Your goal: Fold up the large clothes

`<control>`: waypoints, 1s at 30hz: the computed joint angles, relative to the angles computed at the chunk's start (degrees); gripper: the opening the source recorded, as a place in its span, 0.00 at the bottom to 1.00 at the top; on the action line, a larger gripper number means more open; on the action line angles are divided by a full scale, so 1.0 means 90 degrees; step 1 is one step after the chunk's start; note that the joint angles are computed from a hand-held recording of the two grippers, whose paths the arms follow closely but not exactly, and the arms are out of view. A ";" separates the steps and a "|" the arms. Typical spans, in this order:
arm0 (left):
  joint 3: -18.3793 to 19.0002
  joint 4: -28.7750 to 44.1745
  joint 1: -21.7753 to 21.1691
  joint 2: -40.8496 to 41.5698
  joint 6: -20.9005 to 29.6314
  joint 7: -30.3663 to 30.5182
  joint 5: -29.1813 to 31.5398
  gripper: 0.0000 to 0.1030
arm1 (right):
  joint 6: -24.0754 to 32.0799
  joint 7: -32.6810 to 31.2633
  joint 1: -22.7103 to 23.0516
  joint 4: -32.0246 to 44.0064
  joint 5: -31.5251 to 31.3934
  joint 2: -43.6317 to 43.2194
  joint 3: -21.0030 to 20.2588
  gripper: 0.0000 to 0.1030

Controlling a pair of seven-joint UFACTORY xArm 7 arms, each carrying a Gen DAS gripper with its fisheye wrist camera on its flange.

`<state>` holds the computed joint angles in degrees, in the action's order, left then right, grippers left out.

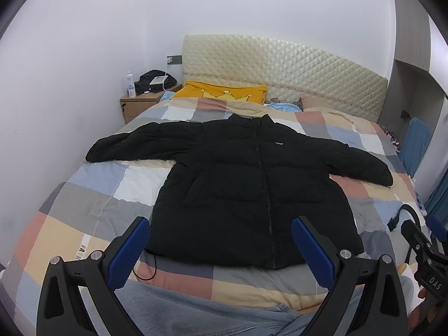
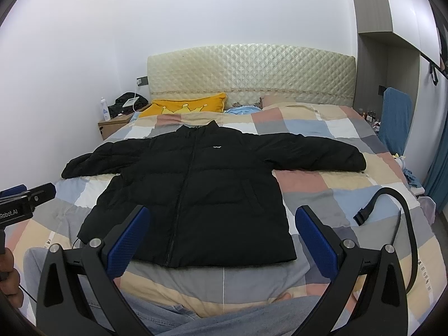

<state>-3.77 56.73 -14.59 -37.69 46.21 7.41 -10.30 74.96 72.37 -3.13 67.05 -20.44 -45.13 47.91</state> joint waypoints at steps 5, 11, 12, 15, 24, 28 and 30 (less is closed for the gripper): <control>0.0023 -0.0015 0.0003 -0.0004 0.0011 0.0008 -0.0004 0.99 | -0.0111 0.0024 0.0012 -0.0001 -0.0041 0.0066 -0.0025 1.00; 0.0005 -0.0020 0.0037 0.0026 0.0022 -0.0006 0.0035 0.99 | -0.0102 0.0011 0.0028 0.0050 -0.0068 0.0224 0.0000 1.00; -0.0012 -0.0009 0.0044 0.0048 0.0017 -0.0023 0.0046 0.99 | -0.0098 0.0028 0.0037 0.0051 -0.0070 0.0251 -0.0005 1.00; -0.0026 -0.0019 0.0066 0.0093 -0.0011 -0.0050 0.0077 0.99 | -0.0115 0.0092 0.0123 -0.0016 -0.0079 0.0284 -0.0071 1.00; -0.0056 -0.0029 0.0051 0.0243 -0.0079 -0.0089 0.0127 0.99 | -0.0373 0.0257 0.0407 -0.0213 -0.0285 0.0484 -0.0246 1.00; -0.0116 0.0062 0.0104 0.0476 -0.0126 -0.0129 0.0235 0.99 | -0.0384 0.0283 0.0543 -0.0298 -0.0441 0.0560 -0.0395 1.00; -0.0112 0.0122 0.0103 0.0610 -0.0244 -0.0094 0.0260 0.99 | -0.0419 0.0290 0.0632 -0.0379 -0.0523 0.0562 -0.0505 1.00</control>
